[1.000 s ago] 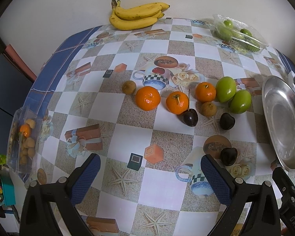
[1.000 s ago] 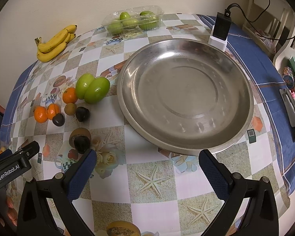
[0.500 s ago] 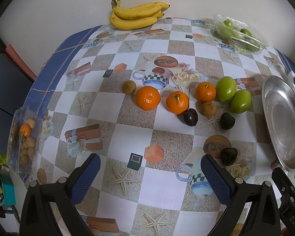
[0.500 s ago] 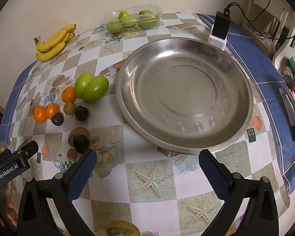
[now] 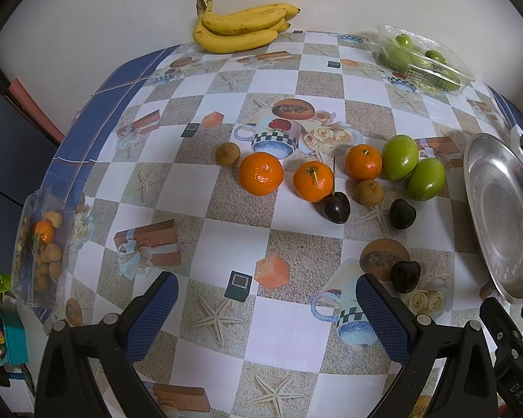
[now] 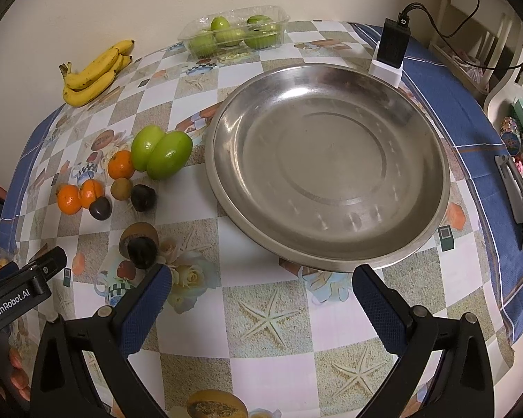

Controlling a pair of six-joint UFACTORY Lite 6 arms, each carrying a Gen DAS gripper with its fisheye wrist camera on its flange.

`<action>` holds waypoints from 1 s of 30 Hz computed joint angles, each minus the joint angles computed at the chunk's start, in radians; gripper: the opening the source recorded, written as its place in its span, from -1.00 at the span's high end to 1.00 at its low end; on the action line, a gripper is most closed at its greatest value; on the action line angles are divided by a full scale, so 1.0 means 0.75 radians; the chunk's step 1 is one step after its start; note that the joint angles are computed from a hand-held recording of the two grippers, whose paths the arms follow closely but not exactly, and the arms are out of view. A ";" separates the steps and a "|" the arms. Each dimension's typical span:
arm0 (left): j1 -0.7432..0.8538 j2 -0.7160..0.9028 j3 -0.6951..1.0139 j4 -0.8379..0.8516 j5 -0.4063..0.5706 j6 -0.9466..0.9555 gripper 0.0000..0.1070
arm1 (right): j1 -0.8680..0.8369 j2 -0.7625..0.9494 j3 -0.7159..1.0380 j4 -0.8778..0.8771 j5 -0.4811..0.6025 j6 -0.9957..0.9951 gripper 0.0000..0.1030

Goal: Organize fruits

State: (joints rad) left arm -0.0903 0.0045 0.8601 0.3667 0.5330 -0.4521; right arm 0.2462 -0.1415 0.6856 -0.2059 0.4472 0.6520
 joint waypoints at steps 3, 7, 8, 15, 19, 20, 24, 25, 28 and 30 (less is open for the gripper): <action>0.000 0.000 0.000 0.000 0.000 0.000 -0.93 | 0.000 0.000 0.000 0.000 0.001 0.000 -1.00; 0.000 0.000 0.000 -0.002 0.000 0.003 -0.93 | 0.001 0.000 -0.002 -0.003 -0.003 0.004 -1.00; 0.001 0.000 0.001 -0.002 0.001 0.003 -0.93 | 0.000 0.002 0.002 -0.001 0.001 -0.001 -1.00; -0.001 0.013 0.017 -0.023 -0.001 0.010 -0.93 | 0.011 0.007 0.009 -0.027 0.002 0.024 -1.00; 0.046 -0.004 0.052 -0.187 -0.027 0.160 -0.93 | 0.025 -0.023 0.033 0.018 -0.010 -0.017 -1.00; 0.054 -0.008 0.060 -0.230 -0.033 0.198 -0.93 | 0.033 -0.035 0.038 0.037 -0.018 -0.030 -1.00; 0.088 0.040 0.139 -0.382 -0.024 0.340 -0.93 | 0.083 0.006 0.125 0.085 -0.010 -0.089 -1.00; 0.092 0.060 0.160 -0.410 -0.028 0.367 -0.93 | 0.096 0.031 0.158 0.086 -0.004 -0.091 -1.00; 0.108 0.123 0.221 -0.494 -0.034 0.446 -0.93 | 0.107 0.086 0.228 0.163 -0.007 -0.162 -1.00; 0.123 0.157 0.256 -0.539 -0.037 0.488 -0.93 | 0.116 0.119 0.266 0.191 -0.008 -0.187 -1.00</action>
